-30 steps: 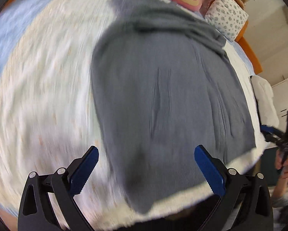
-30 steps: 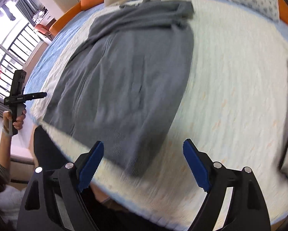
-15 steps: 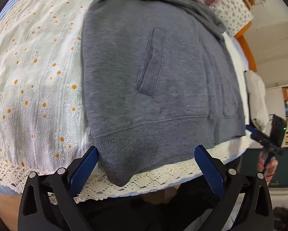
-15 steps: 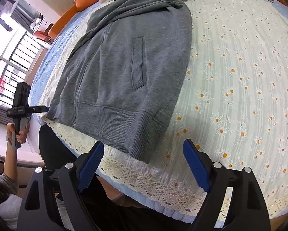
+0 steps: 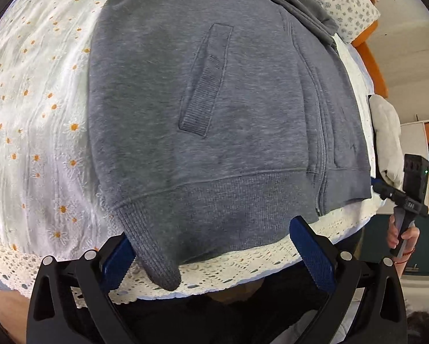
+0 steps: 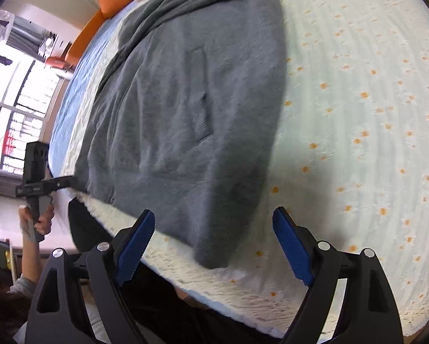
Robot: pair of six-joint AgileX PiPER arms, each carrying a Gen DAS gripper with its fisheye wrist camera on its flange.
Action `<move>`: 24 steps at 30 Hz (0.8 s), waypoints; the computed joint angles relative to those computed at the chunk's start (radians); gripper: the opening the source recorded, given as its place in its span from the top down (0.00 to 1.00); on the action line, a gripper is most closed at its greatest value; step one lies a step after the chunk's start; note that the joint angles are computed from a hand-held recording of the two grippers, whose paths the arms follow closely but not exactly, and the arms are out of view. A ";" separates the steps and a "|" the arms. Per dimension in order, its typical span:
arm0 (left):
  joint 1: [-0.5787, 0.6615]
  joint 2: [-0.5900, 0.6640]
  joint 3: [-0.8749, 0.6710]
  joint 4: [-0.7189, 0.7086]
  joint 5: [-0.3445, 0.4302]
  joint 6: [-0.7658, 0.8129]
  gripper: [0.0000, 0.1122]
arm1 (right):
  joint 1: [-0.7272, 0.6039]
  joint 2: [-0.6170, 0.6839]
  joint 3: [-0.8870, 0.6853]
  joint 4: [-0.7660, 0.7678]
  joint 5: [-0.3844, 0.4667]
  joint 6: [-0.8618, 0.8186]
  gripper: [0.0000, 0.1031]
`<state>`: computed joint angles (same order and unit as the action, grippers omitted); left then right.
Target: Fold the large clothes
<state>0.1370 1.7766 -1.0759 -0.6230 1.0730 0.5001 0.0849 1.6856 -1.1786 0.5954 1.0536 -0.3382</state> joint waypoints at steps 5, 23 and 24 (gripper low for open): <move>-0.002 0.034 0.004 -0.037 -0.005 0.019 0.10 | 0.103 0.025 -0.024 -0.132 -0.012 0.086 0.20; 0.056 0.038 0.026 -0.003 0.019 0.035 0.38 | 0.164 -0.033 -0.017 -0.219 -0.078 0.167 0.87; 0.051 0.054 0.030 -0.009 0.010 0.031 0.39 | 0.163 -0.034 -0.017 -0.215 -0.081 0.160 0.87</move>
